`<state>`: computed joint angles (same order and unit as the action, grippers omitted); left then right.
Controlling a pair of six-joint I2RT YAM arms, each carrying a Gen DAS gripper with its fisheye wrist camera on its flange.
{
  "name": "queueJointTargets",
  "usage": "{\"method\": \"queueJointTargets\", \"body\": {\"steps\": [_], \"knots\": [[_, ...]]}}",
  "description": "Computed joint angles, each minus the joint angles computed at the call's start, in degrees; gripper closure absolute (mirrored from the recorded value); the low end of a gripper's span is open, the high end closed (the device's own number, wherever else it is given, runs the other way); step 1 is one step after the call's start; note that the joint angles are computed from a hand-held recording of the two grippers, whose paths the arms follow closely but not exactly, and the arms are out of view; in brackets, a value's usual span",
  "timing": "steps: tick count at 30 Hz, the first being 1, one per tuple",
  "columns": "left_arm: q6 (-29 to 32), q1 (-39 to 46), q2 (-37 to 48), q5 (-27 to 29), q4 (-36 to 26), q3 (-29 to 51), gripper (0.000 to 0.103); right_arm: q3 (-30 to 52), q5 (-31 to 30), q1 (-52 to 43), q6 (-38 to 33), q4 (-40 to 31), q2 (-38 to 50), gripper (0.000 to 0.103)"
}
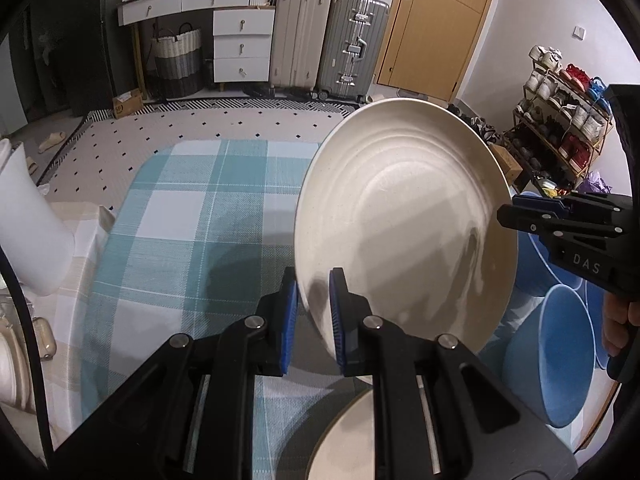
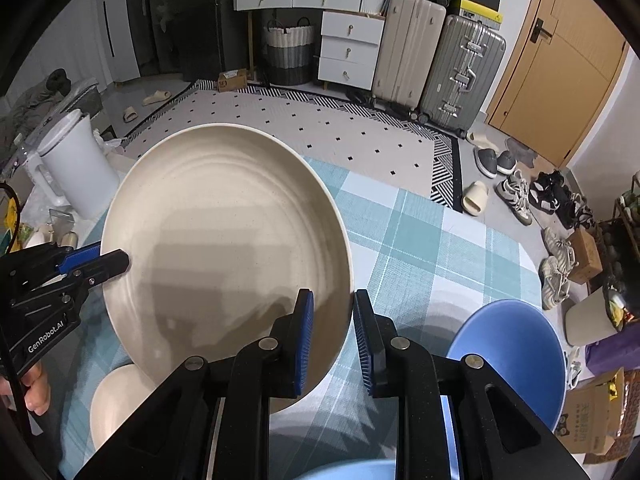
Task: Organize plates and bowls
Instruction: 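Lift the cream plate with the left gripper while the right gripper grasps another cream plate, then carry both cream plates toward the blue bowls with both grippers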
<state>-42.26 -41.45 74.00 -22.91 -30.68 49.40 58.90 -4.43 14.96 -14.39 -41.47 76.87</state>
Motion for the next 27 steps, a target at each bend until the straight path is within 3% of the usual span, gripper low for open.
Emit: {"method": "queueJointTargets", "body": {"steps": [12, 27], "knots": [[-10.0, -12.0, -7.0, -8.6, -14.1, 3.5, 0.090, -1.4, 0.5, 2.5, 1.7, -8.3, -13.0, 0.082], [-31.5, -32.1, -6.5, -18.6, -33.0, 9.0, 0.090, -4.1, 2.1, 6.9, 5.0, -17.6, -28.3, 0.082]]}}
